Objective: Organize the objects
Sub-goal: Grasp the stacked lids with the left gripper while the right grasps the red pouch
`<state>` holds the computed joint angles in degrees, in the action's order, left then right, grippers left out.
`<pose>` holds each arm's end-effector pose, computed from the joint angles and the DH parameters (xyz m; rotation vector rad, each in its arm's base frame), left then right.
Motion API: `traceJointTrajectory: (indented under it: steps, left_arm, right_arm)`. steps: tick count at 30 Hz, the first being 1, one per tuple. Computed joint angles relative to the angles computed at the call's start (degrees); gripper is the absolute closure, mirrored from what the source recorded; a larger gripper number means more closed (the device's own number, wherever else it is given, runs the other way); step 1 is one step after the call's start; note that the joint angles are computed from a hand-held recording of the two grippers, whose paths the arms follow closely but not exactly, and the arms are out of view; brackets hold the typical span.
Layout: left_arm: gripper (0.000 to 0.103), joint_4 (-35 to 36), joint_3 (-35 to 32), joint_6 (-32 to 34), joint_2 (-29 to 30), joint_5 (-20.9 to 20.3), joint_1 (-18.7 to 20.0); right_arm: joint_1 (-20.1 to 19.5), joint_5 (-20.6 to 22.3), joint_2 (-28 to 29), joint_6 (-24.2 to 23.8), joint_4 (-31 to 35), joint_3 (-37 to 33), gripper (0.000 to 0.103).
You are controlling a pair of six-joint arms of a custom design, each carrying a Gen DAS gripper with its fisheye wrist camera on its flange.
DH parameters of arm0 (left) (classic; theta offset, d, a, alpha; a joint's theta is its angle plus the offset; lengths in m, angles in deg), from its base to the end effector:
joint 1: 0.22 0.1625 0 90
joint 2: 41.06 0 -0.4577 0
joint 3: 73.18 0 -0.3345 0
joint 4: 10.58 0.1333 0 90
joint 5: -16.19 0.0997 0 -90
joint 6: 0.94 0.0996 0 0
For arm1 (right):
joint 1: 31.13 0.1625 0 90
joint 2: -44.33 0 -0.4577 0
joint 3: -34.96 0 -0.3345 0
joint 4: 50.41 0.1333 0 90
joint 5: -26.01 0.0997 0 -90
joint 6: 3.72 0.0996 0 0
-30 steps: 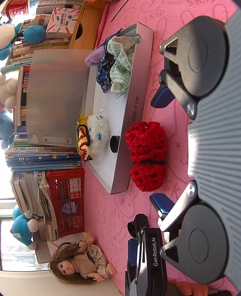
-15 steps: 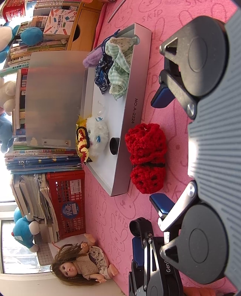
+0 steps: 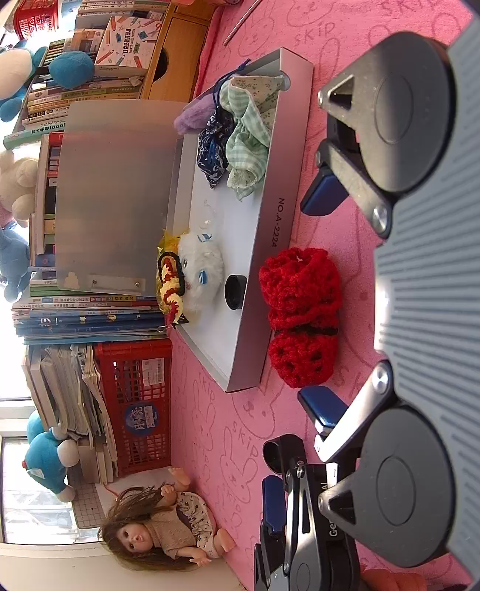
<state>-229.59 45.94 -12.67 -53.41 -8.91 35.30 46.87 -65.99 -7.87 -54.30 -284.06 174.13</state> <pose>-0.2436 -0.4485 -0.0613 0.5316 2.0928 -1.0969 0.0363 -0.4536 0.2188 0.7664 -2.2577 1.0772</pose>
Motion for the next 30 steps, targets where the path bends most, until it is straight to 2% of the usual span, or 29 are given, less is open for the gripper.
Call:
traceJointTrajectory:
  steps: [1,5,6,12,15,17,20,23,30]
  left_arm:
    - [0.045,-0.12,-0.26,0.05,0.06,0.15,0.1]
    - [0.043,1.47,-1.33,0.39,-0.1,-0.48,0.9]
    - [0.043,3.41,-1.53,-0.83,-0.38,-0.3,1.12]
    - [0.046,2.99,-1.47,-2.33,-0.75,-1.27,1.9]
    - [0.057,1.61,-1.53,-0.43,-0.38,-2.04,1.79]
    - [0.065,1.23,-1.65,0.59,-0.08,-2.08,1.55]
    - [0.065,1.54,-1.71,0.57,0.26,-1.46,1.09]
    - [0.065,2.57,-0.91,-2.0,-0.25,-1.51,0.77]
    - [0.065,1.23,3.83,-8.46,-0.39,-1.3,-2.94]
  right_arm:
    - [0.29,-0.38,0.23,-1.0,0.05,-0.26,0.001]
    - [1.43,-2.21,1.84,-4.28,-1.0,-1.45,0.001]
    - [1.44,-2.28,1.84,-4.34,-0.4,-1.74,0.001]
    - [1.84,-4.04,1.47,-3.4,3.73,-3.23,0.001]
    - [1.75,-3.74,0.95,-3.13,5.23,-3.17,0.008]
    - [1.5,-2.76,0.18,-2.5,7.07,-2.93,0.019]
    - [1.28,-1.35,-0.19,-3.24,6.53,-2.07,0.034]
    - [0.63,0.17,-2.22,-1.94,7.54,-1.15,0.04]
    - [-2.31,1.2,-7.02,2.45,5.19,3.65,0.041]
